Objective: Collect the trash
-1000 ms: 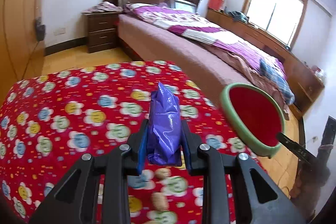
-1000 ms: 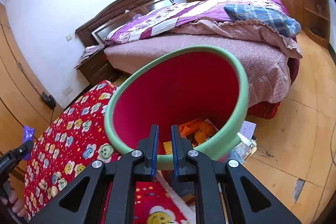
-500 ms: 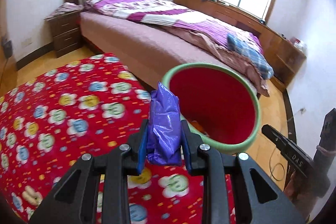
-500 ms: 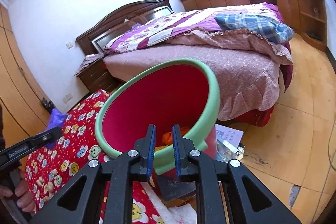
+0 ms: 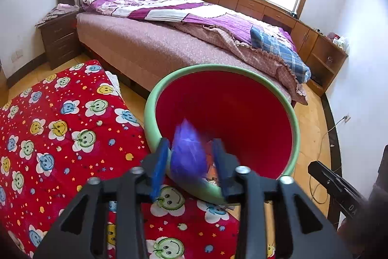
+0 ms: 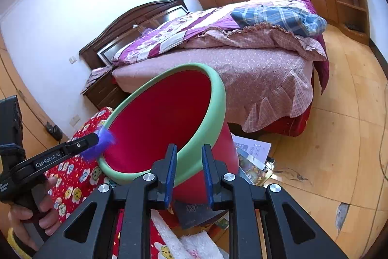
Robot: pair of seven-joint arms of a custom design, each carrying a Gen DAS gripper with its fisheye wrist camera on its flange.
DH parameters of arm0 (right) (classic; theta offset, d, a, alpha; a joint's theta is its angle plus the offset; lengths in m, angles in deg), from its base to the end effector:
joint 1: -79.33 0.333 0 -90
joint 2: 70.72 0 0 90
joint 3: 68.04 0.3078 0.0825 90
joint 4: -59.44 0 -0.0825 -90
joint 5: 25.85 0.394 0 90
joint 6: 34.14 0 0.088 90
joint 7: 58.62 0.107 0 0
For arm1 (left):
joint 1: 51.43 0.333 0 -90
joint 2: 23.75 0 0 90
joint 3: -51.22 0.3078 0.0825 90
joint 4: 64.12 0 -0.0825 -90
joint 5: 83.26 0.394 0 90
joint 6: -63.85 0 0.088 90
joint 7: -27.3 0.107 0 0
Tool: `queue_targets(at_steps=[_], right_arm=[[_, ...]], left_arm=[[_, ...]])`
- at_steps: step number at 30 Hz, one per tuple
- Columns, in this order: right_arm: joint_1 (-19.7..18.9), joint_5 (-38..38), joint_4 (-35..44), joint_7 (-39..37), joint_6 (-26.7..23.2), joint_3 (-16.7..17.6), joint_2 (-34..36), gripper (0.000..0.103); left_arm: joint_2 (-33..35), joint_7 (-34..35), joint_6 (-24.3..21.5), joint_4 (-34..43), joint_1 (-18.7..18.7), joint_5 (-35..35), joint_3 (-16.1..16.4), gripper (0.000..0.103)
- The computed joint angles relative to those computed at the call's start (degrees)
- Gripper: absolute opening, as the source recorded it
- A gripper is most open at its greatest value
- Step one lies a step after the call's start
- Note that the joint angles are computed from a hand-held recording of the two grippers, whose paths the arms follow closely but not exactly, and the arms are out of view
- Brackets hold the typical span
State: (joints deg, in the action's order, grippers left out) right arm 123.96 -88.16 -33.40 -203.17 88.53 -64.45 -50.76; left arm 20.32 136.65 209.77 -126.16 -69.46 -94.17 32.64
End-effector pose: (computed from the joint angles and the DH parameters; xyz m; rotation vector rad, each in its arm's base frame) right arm 0.4926 0.4871 0.4478 -0.8579 2.1338 -0.7339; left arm 0.7041 -0.3969 0.4585 -1.1845 2.4996 -1.1425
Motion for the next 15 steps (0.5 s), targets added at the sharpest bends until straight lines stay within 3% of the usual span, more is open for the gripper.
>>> queue_targets(at_steps=[1,10,13,15], right_arm=[[0.01,0.13,0.07,-0.11,-0.2,0.01,0.05,0.021],[0.4,0.84,2.28,-2.92,0.61,0.02,1.38,0.027],[0.81,1.04,3.31,-3.82,1.34,-0.28,2.01,0.04],[1.18,1.09,4.42,-4.72,1.81,-0.43,2.67,0.041]], left_arm=[[-0.18,-0.17,0.36,-0.32,-0.18,0.27,0.25,0.052],[-5.96,0.92,2.02,-8.75,2.89,-2.24,-0.91,0.052],[-8.79,1.28,2.8,-12.74,4.3,-3.58,-1.19,0.052],[-10.68,1.0,3.47,-15.34,4.81,-4.01,-0.88,0.052]])
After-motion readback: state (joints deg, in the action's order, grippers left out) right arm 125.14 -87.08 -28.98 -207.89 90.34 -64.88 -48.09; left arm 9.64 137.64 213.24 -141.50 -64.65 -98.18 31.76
